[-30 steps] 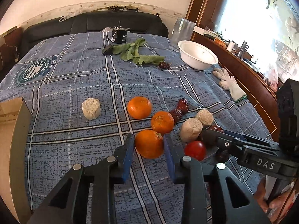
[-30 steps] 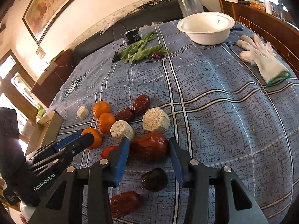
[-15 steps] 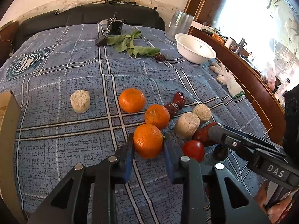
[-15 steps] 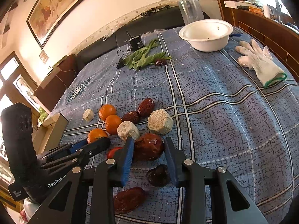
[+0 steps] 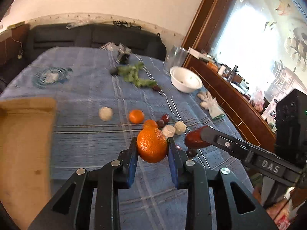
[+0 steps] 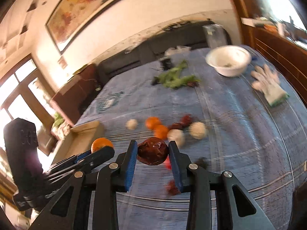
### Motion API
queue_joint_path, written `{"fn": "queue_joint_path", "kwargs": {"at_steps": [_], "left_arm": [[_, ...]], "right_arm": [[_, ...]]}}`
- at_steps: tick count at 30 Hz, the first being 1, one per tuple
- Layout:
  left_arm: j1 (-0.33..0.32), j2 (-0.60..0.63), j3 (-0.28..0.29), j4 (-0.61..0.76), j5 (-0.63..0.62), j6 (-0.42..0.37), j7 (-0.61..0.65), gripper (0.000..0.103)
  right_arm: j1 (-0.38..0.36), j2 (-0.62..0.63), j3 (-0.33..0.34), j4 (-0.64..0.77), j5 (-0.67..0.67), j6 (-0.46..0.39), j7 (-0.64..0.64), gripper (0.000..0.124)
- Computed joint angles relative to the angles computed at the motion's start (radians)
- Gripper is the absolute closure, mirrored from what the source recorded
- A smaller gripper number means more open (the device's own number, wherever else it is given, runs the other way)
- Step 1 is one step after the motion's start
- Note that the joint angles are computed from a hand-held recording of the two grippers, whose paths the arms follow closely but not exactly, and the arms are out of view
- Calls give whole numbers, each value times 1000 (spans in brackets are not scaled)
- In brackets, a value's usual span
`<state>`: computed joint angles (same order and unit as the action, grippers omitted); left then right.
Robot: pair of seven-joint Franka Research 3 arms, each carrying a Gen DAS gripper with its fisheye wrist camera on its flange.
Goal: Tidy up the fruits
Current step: 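Carry the orange and date into the cardboard box and open both tools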
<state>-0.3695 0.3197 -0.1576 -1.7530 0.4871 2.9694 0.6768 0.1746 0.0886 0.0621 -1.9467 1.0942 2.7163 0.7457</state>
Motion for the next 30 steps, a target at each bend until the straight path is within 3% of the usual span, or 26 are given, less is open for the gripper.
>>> {"fn": "queue_joint_path", "kwargs": {"at_steps": [3,6,9,11,18,24,30], "left_arm": [[16,-105,27,-80,33,-45,-22,75],[59,-180,43,-111,87,-147,-60,75],[115,-200,48,-97,143,-251,-78,75],[163,-184,40,-78,94,-297,-33,75],[284,-46,22,1,-171,-351,112,75],[305,26,11,54,-264,-381,180,74],[311,50,14,63,-307,-383,195,70]], "right_arm": [[20,-1,19,43,-10,-60,-3,87],[44,47,36,132,-45,-132,30,87],[79,132,60,246,-128,-158,96,87],[112,211,71,340,-226,-160,169,87],[231,563,37,768,-630,-286,481,87],[241,759,50,1040,-750,-391,596,87],[253,793,53,1079,-798,-401,613,87]]}}
